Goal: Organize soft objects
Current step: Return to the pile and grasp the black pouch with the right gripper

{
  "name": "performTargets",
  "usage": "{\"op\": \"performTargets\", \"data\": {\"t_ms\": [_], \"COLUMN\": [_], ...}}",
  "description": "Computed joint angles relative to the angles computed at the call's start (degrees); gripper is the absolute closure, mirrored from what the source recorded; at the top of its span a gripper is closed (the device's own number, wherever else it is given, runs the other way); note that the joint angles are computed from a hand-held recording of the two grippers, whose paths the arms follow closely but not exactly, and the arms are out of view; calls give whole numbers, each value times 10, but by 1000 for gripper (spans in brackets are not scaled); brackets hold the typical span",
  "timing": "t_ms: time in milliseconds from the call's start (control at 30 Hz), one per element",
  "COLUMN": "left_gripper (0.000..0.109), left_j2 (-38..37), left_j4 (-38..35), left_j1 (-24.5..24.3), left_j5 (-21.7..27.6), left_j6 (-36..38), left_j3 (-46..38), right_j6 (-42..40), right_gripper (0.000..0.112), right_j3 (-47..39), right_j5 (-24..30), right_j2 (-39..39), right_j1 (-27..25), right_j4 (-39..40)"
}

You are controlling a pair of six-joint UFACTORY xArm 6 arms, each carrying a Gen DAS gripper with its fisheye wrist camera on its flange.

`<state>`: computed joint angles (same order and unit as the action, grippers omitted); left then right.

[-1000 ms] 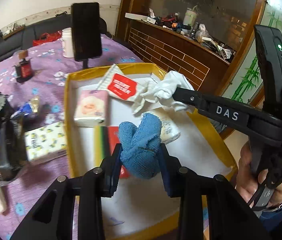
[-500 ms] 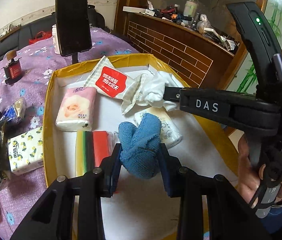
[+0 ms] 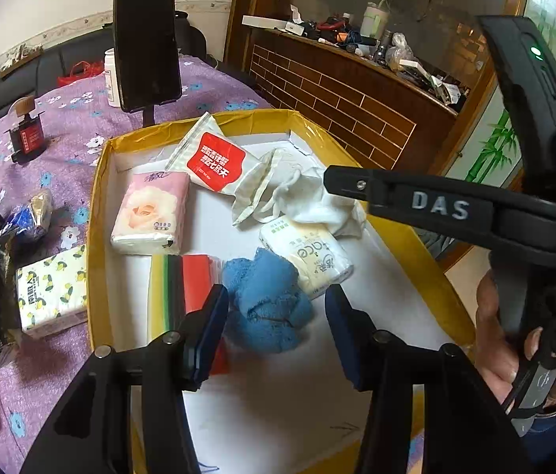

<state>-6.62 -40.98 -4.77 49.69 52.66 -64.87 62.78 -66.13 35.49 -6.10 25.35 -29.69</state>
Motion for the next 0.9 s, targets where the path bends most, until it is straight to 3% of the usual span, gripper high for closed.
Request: {"op": "performTargets", "data": {"t_ms": [233,500,900], "left_gripper": [58,57,57], "left_j2": [-33,-66,-51], "left_j4": [-22,-48,-109], "left_j1": [28,92,232], "left_j5": [10,13,71], "left_j6": [26,68,115], "left_j3": [20,45,22], "right_j6": [83,66,24], "right_gripper": [55,55,55], "right_j3": [23,-30,-177], "right_j5": [-43,-40,11], "right_j2": [-28,27,139], "right_j1": [31,77,150], "right_j4": [-66,-59,-59]}}
